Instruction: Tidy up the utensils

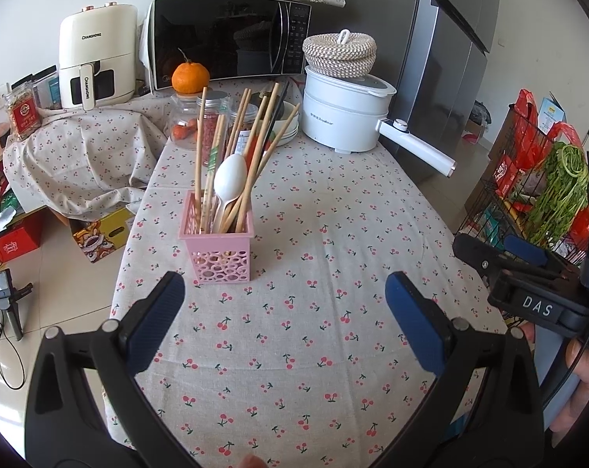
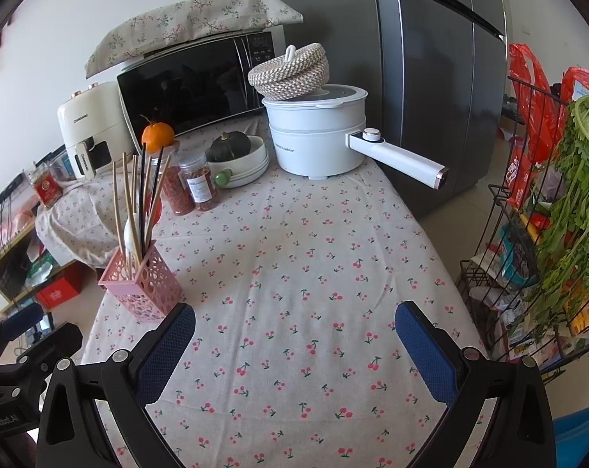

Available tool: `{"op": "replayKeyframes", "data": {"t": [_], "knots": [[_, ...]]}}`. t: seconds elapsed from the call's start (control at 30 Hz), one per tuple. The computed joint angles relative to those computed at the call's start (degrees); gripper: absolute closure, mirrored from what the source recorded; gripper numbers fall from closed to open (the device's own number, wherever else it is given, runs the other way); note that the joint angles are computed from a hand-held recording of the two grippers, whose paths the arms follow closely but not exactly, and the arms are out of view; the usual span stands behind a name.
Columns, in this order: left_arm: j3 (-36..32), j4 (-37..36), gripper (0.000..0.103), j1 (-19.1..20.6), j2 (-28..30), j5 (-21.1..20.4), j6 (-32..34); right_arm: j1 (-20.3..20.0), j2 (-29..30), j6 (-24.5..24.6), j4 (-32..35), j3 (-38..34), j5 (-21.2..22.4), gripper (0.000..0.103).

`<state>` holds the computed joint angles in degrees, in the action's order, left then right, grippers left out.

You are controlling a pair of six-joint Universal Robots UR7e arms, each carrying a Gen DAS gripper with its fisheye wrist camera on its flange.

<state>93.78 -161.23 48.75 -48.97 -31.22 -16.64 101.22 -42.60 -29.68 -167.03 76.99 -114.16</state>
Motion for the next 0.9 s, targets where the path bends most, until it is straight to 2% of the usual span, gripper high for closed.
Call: {"op": "replayKeyframes", "data": {"t": [0.27, 0.47, 0.9], "knots": [[0.07, -0.89, 0.001, -0.15, 0.1, 0.0, -0.33, -0.03, -0.13, 0.13, -0.26, 0.46, -0.06, 0.0], [-0.03, -2.8, 0.001, -0.76, 0.79, 2.76, 1.26, -0.05, -0.19, 0.39, 0.01, 0.61, -0.09, 0.0], [-0.31, -1.52, 0.001, -0.73, 0.99, 3.44, 0.04, 0.01, -0.13, 0.75, 0.96, 0.37, -0.17, 0.0]]}}
